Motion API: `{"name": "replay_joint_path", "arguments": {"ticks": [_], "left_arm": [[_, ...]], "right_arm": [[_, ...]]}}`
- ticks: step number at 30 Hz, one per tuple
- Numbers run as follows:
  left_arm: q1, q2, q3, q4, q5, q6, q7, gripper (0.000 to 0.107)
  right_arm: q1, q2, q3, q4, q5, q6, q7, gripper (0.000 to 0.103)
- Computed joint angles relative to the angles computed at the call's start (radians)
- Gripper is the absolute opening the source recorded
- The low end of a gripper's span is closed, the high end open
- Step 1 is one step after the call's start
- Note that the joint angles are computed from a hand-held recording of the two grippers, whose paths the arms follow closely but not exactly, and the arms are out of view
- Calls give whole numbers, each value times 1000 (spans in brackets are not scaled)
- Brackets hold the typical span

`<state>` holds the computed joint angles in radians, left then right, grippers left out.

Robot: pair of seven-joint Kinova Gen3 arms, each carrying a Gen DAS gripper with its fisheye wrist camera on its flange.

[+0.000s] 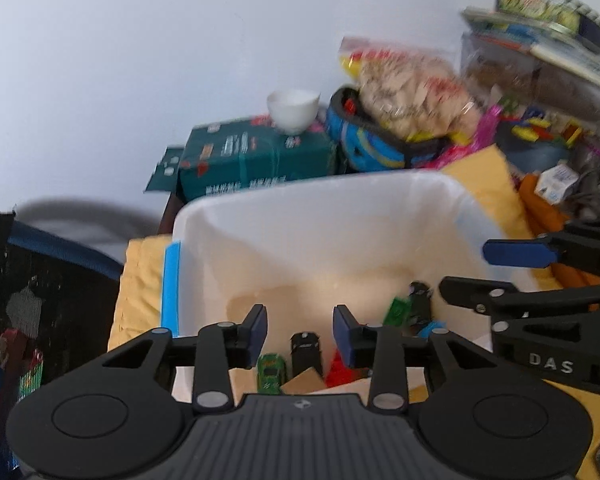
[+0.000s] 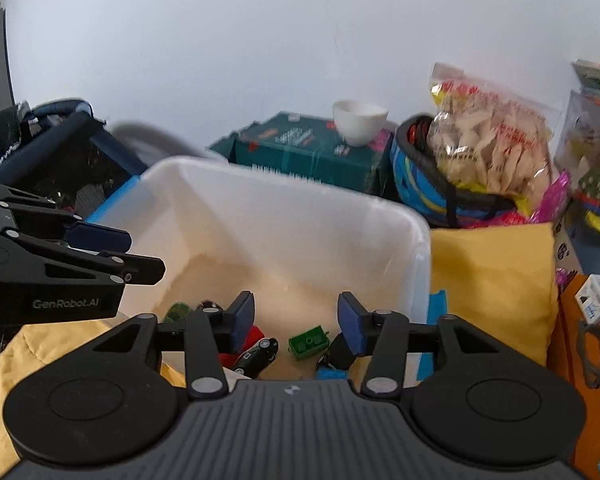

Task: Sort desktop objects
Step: 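Carry both brown cubes over the bin and open both tools, then move both open tools back toward the pile of toys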

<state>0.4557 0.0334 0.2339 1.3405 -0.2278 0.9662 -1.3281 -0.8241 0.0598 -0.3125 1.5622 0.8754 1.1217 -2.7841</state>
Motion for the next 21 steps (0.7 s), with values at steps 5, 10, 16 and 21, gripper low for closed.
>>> {"name": "replay_joint_path", "arguments": {"ticks": [5,10,16,21], "left_arm": [[-6,-106,18,82,21,-54,-7,49],[-43,-215,42,180,83,-61,-26,54],[-87,-317,64,312,166,-16,-22,55],[-109,-373,73,411,228,19,-5,55]], "right_arm": [[-16,-67,-46,57,55,2,-71,50],[-13,-127,-122,112,52,26,-99,50],[-13,-163,-196,177,-25,55,-103,50],[-36,-165,-237,228,-102,66,-135,50]]}}
